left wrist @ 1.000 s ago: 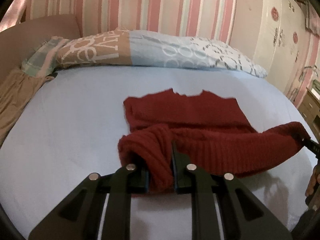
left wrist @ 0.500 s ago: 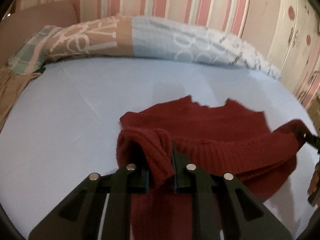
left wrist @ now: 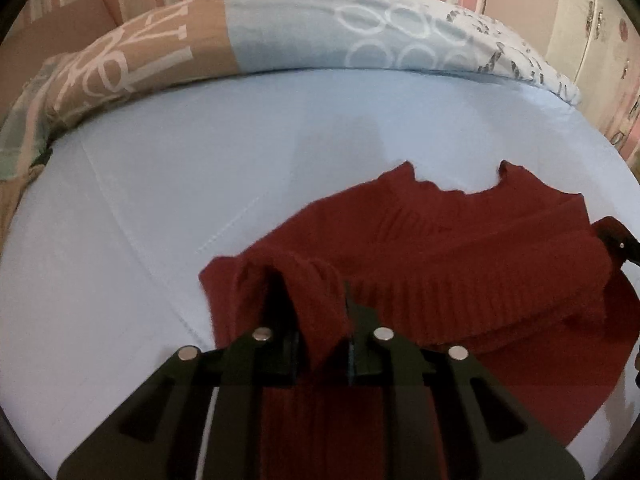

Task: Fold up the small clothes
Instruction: 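Lift the hem with both tools and fold it up toward the collar, then release the folded hem from both tools onto the sweater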

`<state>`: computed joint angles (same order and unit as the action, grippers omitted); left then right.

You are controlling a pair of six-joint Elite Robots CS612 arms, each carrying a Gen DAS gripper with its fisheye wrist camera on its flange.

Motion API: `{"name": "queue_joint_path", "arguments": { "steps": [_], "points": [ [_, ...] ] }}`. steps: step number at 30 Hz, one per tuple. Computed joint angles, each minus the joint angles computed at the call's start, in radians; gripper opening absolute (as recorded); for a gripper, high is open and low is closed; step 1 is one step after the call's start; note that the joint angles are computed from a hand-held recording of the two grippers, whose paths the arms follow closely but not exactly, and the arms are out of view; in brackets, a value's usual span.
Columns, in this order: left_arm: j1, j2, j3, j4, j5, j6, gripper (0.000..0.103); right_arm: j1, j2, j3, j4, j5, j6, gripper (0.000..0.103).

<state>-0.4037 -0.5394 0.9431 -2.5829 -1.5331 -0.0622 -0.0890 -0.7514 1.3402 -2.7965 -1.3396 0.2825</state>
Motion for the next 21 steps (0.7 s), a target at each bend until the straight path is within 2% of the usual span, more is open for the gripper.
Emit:
{"name": "queue_joint_path", "arguments": {
  "steps": [2, 3, 5, 6, 7, 8, 9, 10, 12, 14, 18, 21],
  "points": [
    [0.003, -0.003, 0.005, -0.01, -0.014, -0.001, 0.023, -0.005, -0.001, 0.005, -0.027, 0.017, -0.012, 0.02],
    [0.007, -0.005, 0.005, -0.004, -0.029, -0.006, 0.028, -0.006, -0.001, 0.001, -0.019, 0.012, -0.016, 0.031],
    [0.015, -0.01, 0.005, 0.008, -0.053, -0.017, 0.031, -0.015, -0.001, 0.0, -0.027, 0.059, -0.018, 0.036],
    [0.022, -0.014, 0.007, 0.009, -0.086, -0.027, 0.034, -0.02, -0.005, 0.007, -0.049, 0.075, -0.012, 0.045],
    [0.027, -0.022, 0.017, 0.001, -0.096, -0.034, 0.046, -0.022, -0.011, 0.015, -0.073, 0.074, -0.008, 0.051],
    [0.03, -0.035, 0.033, -0.017, -0.086, -0.041, 0.054, -0.026, -0.023, 0.035, -0.127, 0.082, -0.005, 0.061],
    [0.034, -0.049, 0.055, -0.057, -0.081, -0.047, 0.067, -0.028, -0.032, 0.049, -0.16, 0.085, -0.005, 0.07],
    [0.038, -0.064, 0.077, -0.097, -0.067, -0.055, 0.074, -0.031, -0.045, 0.066, -0.194, 0.084, -0.013, 0.072],
    [0.045, -0.096, 0.125, -0.174, -0.028, -0.073, 0.074, -0.027, -0.063, 0.088, -0.222, 0.059, -0.053, 0.076],
    [0.052, -0.125, 0.179, -0.259, -0.022, -0.083, 0.074, -0.015, -0.074, 0.097, -0.213, 0.026, -0.128, 0.076],
    [0.033, -0.126, 0.185, -0.206, -0.048, -0.005, 0.074, 0.011, -0.048, 0.049, -0.116, -0.01, -0.203, 0.075],
    [0.003, -0.091, 0.135, -0.119, -0.054, 0.045, 0.074, 0.027, -0.015, -0.008, -0.035, -0.005, -0.203, 0.073]
  ]
}}
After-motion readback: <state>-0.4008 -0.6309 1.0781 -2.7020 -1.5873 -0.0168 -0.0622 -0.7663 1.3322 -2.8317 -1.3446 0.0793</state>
